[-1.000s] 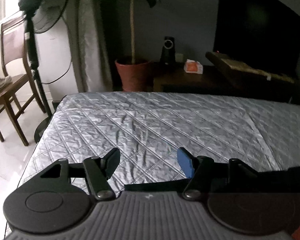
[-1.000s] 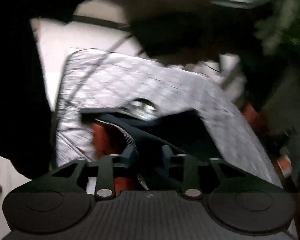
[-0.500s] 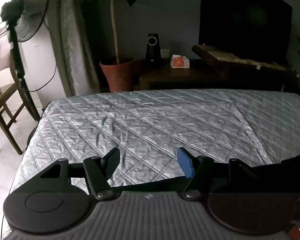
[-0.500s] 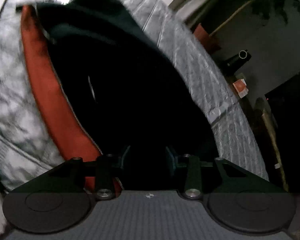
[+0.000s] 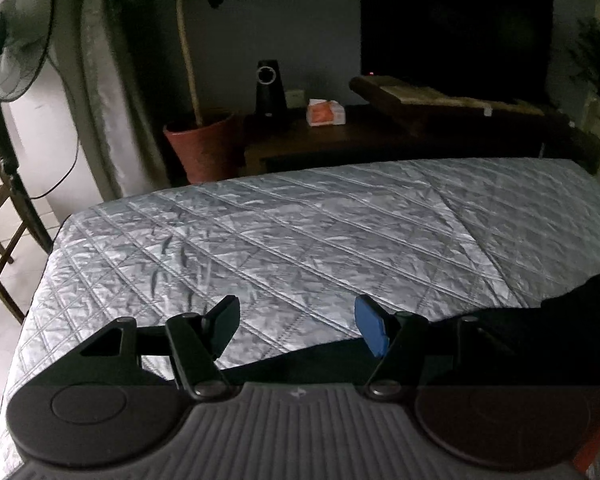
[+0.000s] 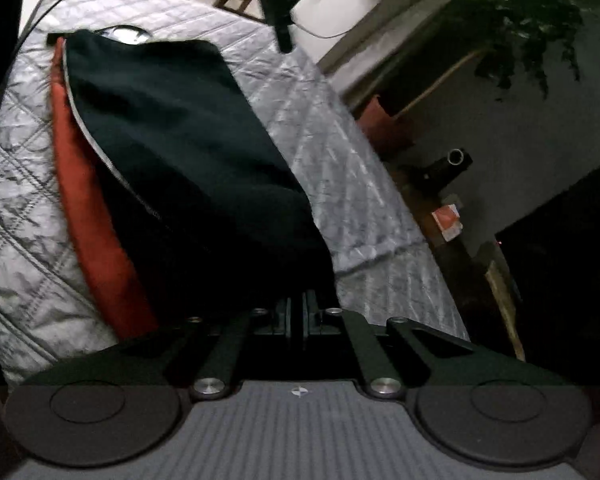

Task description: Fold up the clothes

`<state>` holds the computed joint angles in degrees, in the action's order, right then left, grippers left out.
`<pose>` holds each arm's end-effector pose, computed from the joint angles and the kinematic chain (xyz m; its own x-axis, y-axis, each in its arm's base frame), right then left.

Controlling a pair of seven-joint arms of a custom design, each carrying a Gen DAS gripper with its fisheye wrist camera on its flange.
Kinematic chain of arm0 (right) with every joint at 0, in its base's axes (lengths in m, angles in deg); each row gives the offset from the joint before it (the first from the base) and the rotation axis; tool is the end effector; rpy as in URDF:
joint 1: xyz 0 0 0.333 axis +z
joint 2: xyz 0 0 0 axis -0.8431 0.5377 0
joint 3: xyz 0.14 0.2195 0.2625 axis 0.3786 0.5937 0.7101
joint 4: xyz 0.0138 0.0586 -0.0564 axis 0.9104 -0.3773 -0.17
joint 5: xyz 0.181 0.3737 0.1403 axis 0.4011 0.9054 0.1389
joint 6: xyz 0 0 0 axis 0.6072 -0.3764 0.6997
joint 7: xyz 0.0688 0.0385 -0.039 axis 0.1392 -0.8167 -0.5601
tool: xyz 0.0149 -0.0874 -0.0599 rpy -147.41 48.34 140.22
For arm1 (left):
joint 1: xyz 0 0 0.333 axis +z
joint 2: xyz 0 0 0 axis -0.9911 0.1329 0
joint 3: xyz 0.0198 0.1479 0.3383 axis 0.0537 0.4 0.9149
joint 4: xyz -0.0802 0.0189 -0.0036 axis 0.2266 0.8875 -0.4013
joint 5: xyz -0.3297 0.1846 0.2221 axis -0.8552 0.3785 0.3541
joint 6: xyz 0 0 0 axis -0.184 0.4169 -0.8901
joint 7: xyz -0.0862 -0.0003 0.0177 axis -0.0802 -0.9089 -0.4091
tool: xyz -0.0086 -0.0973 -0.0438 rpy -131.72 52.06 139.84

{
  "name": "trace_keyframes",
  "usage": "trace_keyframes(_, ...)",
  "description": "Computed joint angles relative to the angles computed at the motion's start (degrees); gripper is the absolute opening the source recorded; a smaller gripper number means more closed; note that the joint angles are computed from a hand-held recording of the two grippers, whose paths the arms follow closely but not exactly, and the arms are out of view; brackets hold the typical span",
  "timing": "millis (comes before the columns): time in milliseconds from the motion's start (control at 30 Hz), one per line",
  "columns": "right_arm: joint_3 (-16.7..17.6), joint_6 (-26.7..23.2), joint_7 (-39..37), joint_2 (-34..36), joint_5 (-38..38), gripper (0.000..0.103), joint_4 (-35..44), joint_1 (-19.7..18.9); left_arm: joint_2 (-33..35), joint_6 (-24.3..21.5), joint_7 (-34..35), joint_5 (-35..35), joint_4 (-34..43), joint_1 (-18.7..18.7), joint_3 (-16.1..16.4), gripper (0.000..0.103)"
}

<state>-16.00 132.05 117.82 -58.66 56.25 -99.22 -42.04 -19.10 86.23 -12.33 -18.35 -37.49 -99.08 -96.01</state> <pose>0.5209 0.1211 0.5406 0.6542 -0.4529 0.6057 -0.1844 -0.8722 -0.4530 0.5966 -0.3363 0.6336 -0.2758 -0.9580 -0.0786 -0.6192 0.2396 -0.7478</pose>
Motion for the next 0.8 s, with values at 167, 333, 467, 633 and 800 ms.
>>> trace_keyframes(167, -4.33, -10.36, 6.34, -0.95, 15.54, 0.051, 3.24, 2.13, 0.36, -0.16, 1.25, -0.73, 0.37, -0.29, -0.23, 0.060)
trace_keyframes(333, -0.28, -9.10, 32.49, -1.68, 16.98, 0.064, 2.11, -7.88, 0.79, 0.28, 9.89, -7.28, 0.25, -0.12, -1.42, 0.062)
trace_keyframes(467, -2.08, -12.45, 41.66, -0.38, 16.09, 0.046, 2.36, -10.23, 1.19, 0.19, 14.32, -5.62, 0.03, -1.59, -1.69, 0.062)
trace_keyframes(633, -7.99, -10.48, 45.71, 0.56, 34.16, 0.048, 0.59, -7.32, 1.99, -0.64, 14.36, -5.27, 0.80, -2.49, -1.30, 0.062)
trace_keyframes(800, -10.62, -12.09, 38.36, 3.23, 52.89, 0.056, 2.97, -5.00, 3.18, -1.74, 14.44, -4.75, 2.18, -3.05, -1.06, 0.062)
